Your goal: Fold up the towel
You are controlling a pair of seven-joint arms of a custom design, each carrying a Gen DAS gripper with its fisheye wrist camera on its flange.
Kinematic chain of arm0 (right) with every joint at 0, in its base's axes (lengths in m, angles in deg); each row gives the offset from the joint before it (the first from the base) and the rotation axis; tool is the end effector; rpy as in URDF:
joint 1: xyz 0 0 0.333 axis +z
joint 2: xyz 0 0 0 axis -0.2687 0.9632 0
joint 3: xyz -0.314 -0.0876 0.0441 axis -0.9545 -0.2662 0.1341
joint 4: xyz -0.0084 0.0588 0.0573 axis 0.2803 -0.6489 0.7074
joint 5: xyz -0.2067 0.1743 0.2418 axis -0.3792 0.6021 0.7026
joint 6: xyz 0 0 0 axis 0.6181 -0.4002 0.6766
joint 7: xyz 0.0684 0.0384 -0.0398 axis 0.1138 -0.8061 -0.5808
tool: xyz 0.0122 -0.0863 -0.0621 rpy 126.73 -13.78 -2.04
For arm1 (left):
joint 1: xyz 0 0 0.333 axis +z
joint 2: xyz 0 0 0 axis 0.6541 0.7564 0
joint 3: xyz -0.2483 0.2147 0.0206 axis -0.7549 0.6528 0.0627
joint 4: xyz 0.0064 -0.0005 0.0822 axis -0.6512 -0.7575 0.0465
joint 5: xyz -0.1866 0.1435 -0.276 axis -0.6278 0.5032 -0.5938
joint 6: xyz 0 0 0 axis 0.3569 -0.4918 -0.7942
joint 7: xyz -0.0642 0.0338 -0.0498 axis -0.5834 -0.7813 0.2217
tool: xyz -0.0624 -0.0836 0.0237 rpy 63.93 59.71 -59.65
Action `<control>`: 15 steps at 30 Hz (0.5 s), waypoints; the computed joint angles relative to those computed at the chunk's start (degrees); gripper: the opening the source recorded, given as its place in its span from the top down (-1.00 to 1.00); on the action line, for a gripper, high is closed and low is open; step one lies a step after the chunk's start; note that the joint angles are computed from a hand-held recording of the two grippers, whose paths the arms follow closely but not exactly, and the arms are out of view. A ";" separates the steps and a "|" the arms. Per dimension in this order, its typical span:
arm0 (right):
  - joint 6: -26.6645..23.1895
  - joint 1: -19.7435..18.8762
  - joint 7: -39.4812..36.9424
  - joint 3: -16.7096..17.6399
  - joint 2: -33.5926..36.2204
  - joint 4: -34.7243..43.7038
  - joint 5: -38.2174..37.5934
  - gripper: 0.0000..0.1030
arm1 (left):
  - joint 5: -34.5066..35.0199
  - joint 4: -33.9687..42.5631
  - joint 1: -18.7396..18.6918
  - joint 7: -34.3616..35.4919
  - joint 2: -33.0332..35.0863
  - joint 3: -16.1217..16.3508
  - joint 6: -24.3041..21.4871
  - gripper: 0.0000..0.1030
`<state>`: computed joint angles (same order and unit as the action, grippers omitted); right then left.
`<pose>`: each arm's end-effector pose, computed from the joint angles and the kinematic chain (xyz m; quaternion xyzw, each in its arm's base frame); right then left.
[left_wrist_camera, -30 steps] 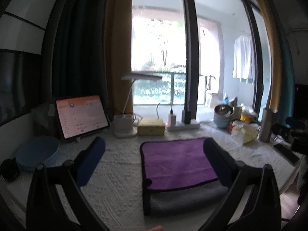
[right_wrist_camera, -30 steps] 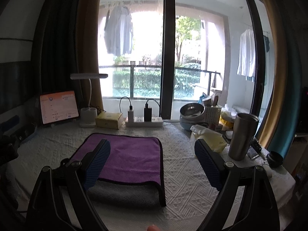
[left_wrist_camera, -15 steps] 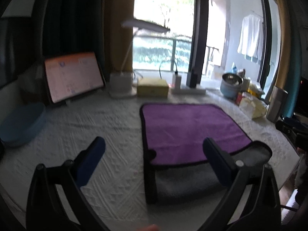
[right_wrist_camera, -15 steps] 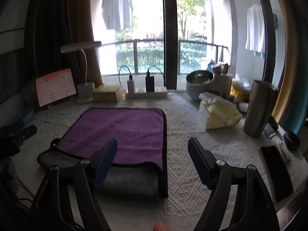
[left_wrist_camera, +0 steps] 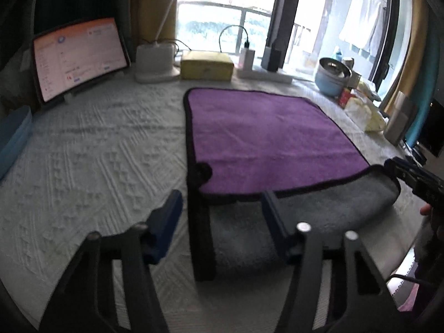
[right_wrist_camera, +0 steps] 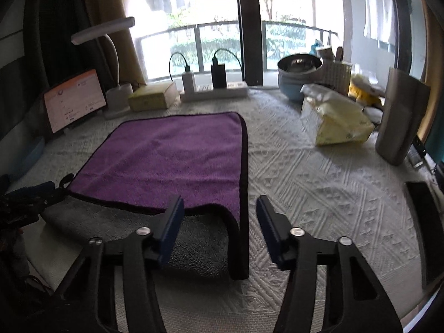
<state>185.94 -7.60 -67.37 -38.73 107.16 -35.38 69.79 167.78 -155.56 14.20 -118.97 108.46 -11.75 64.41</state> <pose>0.6121 0.0949 0.3260 -0.7894 0.4392 -0.1834 0.3877 0.4781 -0.3518 0.3042 -0.7626 0.5078 -0.2863 0.2804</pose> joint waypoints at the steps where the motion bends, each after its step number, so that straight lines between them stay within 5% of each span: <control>1: 0.09 0.14 1.09 -0.11 0.31 0.18 -1.07 -0.01 | -0.17 -0.01 0.28 0.31 0.17 -0.02 0.74 -0.05; 15: 2.76 -1.57 9.85 2.72 2.53 -0.06 -11.95 0.25 | -0.11 -0.68 -0.67 1.38 -0.25 -0.04 -1.66 0.44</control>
<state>188.70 -9.17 -57.52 -36.01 109.68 -35.44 57.84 167.67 -156.24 13.53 -117.59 108.21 -11.79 62.75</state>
